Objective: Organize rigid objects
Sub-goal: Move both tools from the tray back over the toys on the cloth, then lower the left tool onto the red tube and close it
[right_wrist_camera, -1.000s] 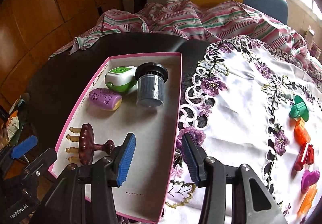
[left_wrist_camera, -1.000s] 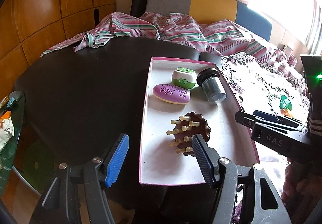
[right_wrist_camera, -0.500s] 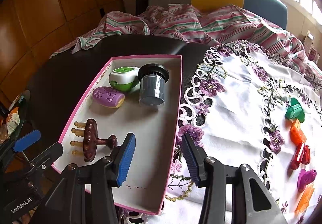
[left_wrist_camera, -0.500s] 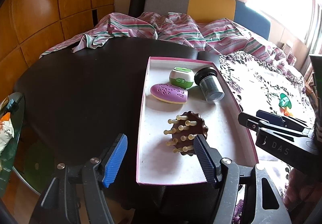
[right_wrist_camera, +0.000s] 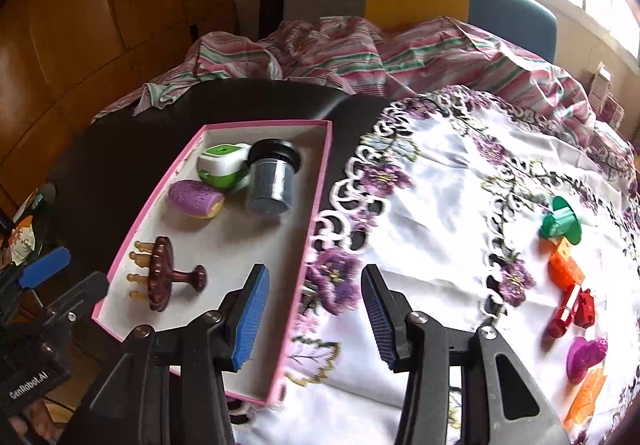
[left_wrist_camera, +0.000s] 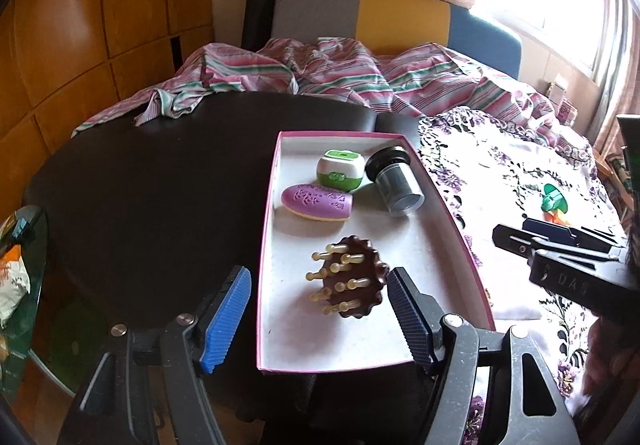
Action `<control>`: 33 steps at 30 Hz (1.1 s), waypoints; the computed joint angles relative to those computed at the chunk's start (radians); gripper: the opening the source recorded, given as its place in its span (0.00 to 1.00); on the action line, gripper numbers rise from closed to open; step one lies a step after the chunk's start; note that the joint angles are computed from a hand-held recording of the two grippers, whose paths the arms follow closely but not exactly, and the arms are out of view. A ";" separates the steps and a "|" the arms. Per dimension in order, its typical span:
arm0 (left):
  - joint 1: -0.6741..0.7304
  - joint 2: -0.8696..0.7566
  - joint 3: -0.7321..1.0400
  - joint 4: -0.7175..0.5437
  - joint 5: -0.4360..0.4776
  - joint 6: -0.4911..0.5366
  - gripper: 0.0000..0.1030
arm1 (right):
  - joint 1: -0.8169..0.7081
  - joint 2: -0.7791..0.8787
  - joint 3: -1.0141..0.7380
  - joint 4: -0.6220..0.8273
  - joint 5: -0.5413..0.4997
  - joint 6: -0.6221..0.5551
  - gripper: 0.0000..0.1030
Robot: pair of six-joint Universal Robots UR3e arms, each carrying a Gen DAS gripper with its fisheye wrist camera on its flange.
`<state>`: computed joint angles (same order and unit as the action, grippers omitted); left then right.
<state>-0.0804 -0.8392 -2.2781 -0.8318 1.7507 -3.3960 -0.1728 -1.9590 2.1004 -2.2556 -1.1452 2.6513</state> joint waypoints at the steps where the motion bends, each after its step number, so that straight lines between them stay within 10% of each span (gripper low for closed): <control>1: -0.007 -0.006 0.006 0.004 0.000 0.003 0.69 | -0.029 -0.006 -0.009 0.030 0.013 -0.018 0.47; 13: -0.150 -0.180 0.106 0.095 0.007 0.004 0.73 | -0.470 0.044 -0.197 0.236 0.086 -0.132 0.47; 33: -0.465 -1.012 0.773 0.145 -0.148 0.062 0.74 | -0.842 0.312 -0.351 0.218 0.154 0.111 0.47</control>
